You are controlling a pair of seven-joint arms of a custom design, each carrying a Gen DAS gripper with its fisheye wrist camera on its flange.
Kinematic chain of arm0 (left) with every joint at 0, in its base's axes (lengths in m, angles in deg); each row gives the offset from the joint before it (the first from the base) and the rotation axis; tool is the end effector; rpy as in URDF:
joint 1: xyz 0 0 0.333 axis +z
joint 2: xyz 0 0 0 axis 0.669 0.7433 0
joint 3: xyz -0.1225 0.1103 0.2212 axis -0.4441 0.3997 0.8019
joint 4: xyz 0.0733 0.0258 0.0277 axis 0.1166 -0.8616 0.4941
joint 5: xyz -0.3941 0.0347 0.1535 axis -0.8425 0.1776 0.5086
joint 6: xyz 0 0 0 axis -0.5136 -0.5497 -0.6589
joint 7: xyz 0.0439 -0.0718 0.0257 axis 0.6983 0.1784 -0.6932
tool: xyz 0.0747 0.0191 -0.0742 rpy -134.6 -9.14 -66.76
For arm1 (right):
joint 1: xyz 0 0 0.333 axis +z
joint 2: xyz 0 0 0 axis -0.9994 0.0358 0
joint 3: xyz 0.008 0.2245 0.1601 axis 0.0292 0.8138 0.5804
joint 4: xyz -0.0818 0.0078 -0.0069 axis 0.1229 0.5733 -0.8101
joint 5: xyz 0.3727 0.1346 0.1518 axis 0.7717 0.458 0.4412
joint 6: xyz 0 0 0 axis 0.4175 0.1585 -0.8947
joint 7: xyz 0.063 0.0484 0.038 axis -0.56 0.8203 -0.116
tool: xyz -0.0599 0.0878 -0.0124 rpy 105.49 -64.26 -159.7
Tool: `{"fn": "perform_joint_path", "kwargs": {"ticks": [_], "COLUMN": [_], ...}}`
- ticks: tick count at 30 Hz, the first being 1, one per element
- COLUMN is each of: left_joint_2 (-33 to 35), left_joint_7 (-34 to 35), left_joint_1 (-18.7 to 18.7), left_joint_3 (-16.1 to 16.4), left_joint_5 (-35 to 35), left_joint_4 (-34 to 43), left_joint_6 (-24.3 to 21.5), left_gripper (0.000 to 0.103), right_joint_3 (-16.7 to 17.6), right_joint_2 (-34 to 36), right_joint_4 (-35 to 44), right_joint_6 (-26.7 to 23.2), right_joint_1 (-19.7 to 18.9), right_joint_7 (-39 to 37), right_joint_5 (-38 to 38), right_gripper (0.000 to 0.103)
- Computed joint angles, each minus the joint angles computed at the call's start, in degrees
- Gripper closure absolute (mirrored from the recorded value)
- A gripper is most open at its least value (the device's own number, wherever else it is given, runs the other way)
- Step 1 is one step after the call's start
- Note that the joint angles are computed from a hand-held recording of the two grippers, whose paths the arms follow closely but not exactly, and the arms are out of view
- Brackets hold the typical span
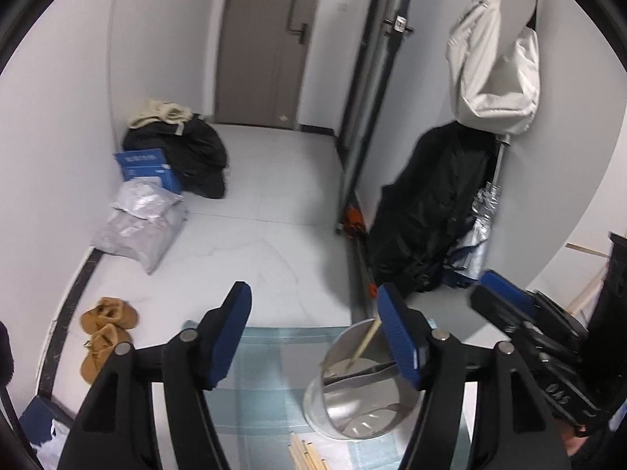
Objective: Organize utensils
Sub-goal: 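Move both open tools back down to the chopstick pile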
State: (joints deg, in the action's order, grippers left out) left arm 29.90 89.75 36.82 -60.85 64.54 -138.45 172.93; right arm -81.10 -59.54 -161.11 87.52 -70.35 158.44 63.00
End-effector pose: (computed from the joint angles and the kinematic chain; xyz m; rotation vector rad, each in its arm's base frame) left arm 0.6029 -0.1049 0.6169 -1.6591 1.9339 -1.0786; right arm 0.5856 0.1803 0.5968 -1.5782 1.2829 -0.5634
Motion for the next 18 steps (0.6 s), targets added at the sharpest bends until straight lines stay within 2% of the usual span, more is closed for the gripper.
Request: {"fn": "perform_joint_path", "kwargs": {"ticks": [2, 5, 7, 9, 11, 13, 16, 18], "left_joint_2": [-1.0, -3.5, -5.0, -7.0, -8.4, -10.3, -12.7, -14.1], "left_joint_7": [-2.2, -4.8, -6.9, -8.4, -8.7, -9.4, -11.2, -12.3], "left_joint_1": [0.3, 0.3, 0.2, -0.2, -1.0, -1.5, -2.2, -2.6], "left_joint_3": [-0.2, -0.3, -0.5, -0.4, 0.2, 0.5, 0.7, 1.0], "left_joint_5": [1.5, 4.0, 6.3, 7.8, 8.1, 9.0, 10.8, 11.8], "left_joint_4": [-1.3, -4.1, -5.8, -8.1, -9.9, -12.4, -15.8, -17.7], "left_joint_6": [0.5, 1.5, 2.4, 3.8, 4.8, 6.6, 8.8, 9.9], "left_gripper": [0.04, 0.039, 0.034, 0.029, 0.027, 0.027, 0.022, 0.018], "right_joint_3": [1.1, 1.3, 2.5, 5.3, 10.5, 13.5, 13.3, 14.6], "right_joint_2": [-2.2, -4.9, -7.1, -9.3, -11.6, -13.7, -16.3, -18.3], "right_joint_4": [-3.1, -6.2, -8.5, -11.2, -13.4, -15.3, -18.0, -19.9], "right_joint_6": [2.0, 2.8, 3.4, 4.7, 5.6, 5.9, 6.1, 6.2], "right_joint_1": [-1.3, -1.6, -2.8, -5.9, -11.7, -15.1, -14.8, -15.9], "right_joint_7": [6.1, 9.3, 13.0, 19.1, 27.6, 33.0, 36.2, 38.7], "right_joint_5": [-4.8, -7.0, -10.3, -15.3, -22.4, -26.6, -28.5, -29.7], "right_gripper": [0.06, 0.057, 0.054, 0.044, 0.035, 0.033, 0.03, 0.026]}}
